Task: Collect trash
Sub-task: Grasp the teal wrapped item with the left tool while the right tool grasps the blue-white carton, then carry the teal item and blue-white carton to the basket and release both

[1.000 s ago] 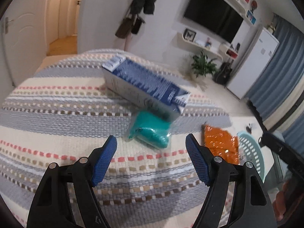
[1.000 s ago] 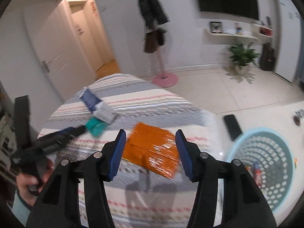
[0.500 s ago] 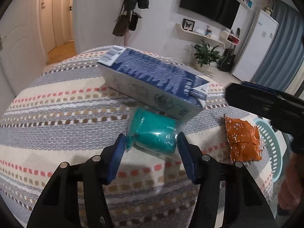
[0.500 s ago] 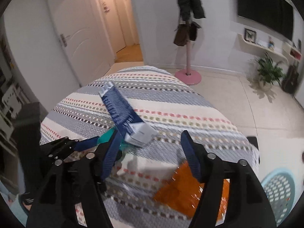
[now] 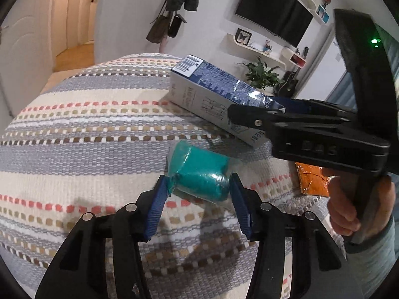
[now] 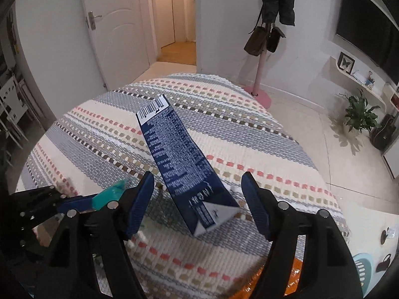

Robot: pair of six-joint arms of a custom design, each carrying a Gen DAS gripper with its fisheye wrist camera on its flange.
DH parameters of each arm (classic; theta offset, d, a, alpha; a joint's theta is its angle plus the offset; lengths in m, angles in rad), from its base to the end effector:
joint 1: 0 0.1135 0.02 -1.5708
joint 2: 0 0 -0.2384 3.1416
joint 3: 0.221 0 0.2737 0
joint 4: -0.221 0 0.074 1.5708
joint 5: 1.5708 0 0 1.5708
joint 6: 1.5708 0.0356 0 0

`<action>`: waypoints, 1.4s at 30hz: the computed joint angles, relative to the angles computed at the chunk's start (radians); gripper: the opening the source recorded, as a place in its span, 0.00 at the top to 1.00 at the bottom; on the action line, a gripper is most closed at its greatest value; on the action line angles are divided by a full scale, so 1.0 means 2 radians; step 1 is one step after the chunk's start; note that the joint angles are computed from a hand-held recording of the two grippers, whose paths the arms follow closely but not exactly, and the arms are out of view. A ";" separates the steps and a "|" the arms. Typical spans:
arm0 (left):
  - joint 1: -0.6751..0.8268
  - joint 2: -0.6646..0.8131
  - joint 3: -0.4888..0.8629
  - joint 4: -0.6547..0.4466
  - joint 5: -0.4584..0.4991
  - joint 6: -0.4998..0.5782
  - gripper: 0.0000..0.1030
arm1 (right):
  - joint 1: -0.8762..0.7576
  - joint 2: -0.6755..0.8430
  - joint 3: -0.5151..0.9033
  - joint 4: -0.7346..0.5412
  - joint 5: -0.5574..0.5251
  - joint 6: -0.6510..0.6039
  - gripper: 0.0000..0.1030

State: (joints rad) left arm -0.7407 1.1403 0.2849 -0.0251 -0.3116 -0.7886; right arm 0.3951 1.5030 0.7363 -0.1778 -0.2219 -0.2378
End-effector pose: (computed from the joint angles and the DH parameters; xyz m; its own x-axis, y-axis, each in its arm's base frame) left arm 0.1621 -0.1334 0.0847 -0.7545 -0.2250 -0.6165 -0.0525 0.9571 -0.2851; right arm 0.2753 0.1233 0.1212 -0.6103 -0.5035 -0.6117 -0.6567 0.7533 0.0352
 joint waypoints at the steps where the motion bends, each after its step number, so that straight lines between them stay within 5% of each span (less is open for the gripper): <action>1: -0.002 -0.008 -0.004 -0.004 -0.003 -0.001 0.53 | 0.005 0.010 0.008 -0.001 0.007 0.000 0.34; 7: -0.031 -0.045 -0.015 -0.029 -0.023 -0.018 0.54 | 0.012 0.030 0.017 -0.010 0.006 0.011 0.64; 17: -0.157 -0.133 0.001 -0.143 -0.115 -0.097 0.54 | -0.072 -0.140 -0.068 -0.060 -0.079 0.017 0.67; 26: -0.250 -0.086 0.059 -0.178 -0.182 -0.147 0.54 | -0.200 -0.287 -0.105 -0.219 -0.169 -0.046 0.67; 35: -0.335 -0.062 0.057 -0.211 -0.230 -0.259 0.54 | -0.281 -0.430 -0.202 -0.362 -0.184 -0.131 0.66; 42: -0.379 -0.073 0.049 -0.240 -0.255 -0.311 0.54 | -0.254 -0.492 -0.235 -0.398 -0.150 -0.117 0.65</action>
